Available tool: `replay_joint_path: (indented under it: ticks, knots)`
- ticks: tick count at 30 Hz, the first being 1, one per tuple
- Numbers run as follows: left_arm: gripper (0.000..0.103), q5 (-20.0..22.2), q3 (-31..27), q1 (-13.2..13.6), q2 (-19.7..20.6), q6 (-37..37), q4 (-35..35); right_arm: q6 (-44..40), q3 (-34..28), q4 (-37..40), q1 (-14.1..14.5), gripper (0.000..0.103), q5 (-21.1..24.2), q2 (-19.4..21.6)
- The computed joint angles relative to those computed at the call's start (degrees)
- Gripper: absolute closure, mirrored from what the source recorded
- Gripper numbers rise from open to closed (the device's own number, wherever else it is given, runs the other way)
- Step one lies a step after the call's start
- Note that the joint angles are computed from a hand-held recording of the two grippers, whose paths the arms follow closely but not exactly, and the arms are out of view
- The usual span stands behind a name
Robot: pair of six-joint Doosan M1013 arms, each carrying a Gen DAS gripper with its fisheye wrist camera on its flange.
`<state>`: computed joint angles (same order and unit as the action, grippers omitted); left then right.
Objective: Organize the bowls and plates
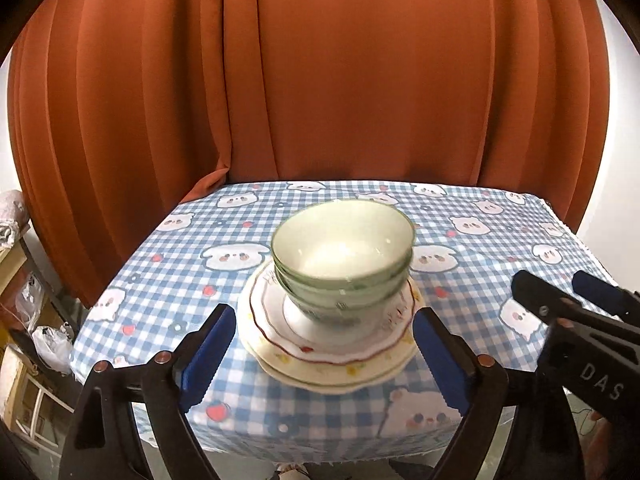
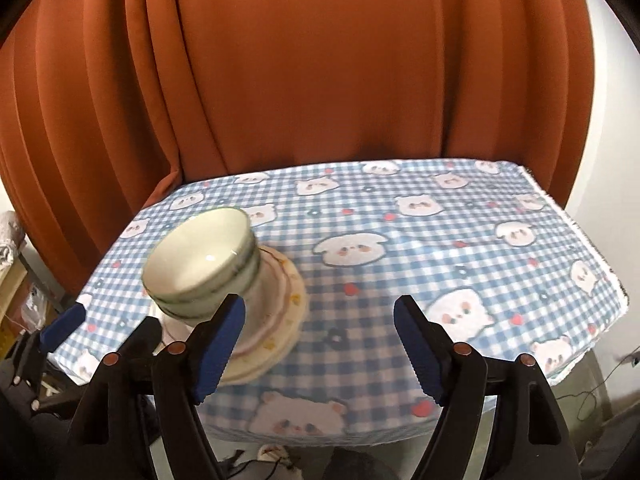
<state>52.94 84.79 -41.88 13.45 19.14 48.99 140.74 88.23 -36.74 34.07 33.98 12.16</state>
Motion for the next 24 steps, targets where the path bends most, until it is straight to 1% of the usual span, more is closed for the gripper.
replay_joint_path:
  ticks: [3,5,12,14,24]
  knots:
    - [0.012,0.14,0.85,-1.09,-0.25,-1.50,0.38,5.17,3.61,-6.45,-0.11,0.023,-2.51,-1.83]
    - [0.012,-0.03,1.25,-1.60,-0.45,-1.56,-0.08,7.46,5.16,-9.19,-0.11,0.023,-2.87,-2.65]
    - [0.011,0.92,2.29,-3.44,-1.08,-2.92,0.45,7.72,8.30,-8.80,-0.32,0.023,-3.34,-4.53]
    - [0.011,1.19,2.60,-3.84,-1.31,-3.72,0.93,9.05,8.97,-9.83,-0.20,0.020,-3.37,-5.02]
    - [0.007,1.74,2.34,-4.35,-1.29,-4.40,1.18,9.64,10.04,-10.31,-0.18,0.018,-2.70,-6.02]
